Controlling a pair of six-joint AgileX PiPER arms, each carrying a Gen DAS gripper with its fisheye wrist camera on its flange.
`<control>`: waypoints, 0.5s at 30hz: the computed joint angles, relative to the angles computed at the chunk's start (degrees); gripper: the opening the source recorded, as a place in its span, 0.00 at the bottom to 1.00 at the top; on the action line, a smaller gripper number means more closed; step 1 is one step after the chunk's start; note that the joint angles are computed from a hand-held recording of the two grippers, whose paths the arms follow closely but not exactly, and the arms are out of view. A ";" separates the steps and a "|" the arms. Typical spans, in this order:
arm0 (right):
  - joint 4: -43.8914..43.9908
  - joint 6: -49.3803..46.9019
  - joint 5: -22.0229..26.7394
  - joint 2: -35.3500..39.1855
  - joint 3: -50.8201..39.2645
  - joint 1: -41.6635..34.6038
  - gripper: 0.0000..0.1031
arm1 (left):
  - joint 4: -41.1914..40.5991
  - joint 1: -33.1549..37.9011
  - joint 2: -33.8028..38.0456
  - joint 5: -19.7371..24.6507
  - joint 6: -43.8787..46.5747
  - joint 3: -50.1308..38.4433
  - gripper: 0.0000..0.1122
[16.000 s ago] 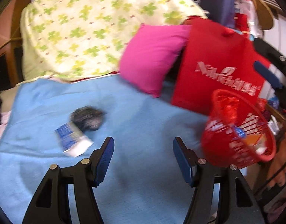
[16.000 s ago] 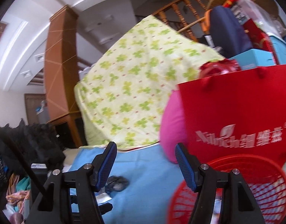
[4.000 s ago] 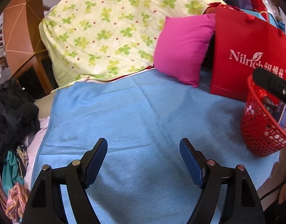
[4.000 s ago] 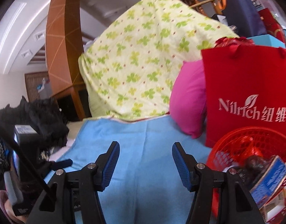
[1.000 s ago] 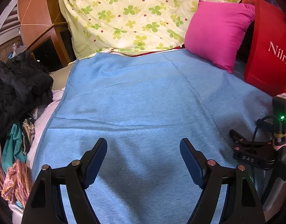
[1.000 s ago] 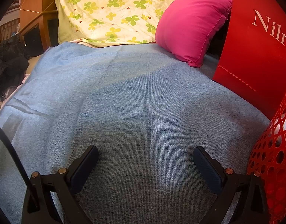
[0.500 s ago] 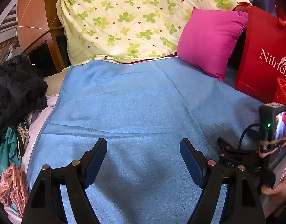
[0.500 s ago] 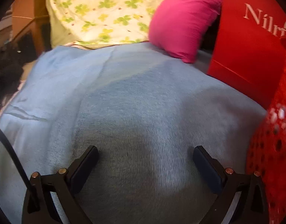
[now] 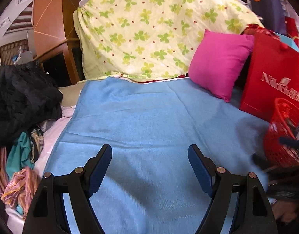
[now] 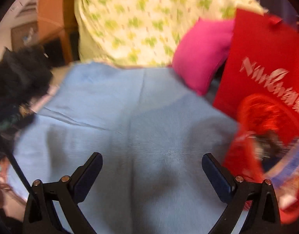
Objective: Collect trash
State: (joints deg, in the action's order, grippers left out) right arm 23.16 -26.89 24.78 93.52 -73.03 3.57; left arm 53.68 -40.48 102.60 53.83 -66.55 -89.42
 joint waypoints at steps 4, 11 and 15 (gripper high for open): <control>7.43 -8.82 3.78 -15.49 8.13 -7.15 0.99 | 1.91 -7.23 -3.73 3.33 -3.46 3.01 0.72; 12.88 -15.69 19.21 -23.73 5.52 -27.75 0.99 | 1.70 -17.19 -2.12 8.06 -0.97 -5.81 0.75; 12.67 -16.94 22.51 -24.67 4.03 -35.21 0.99 | 1.70 -20.93 2.09 10.54 1.89 -14.78 0.75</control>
State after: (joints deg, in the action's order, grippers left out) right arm 35.83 -43.82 47.29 68.85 -69.01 -31.64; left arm 55.38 -61.41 104.69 64.37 -64.66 -104.19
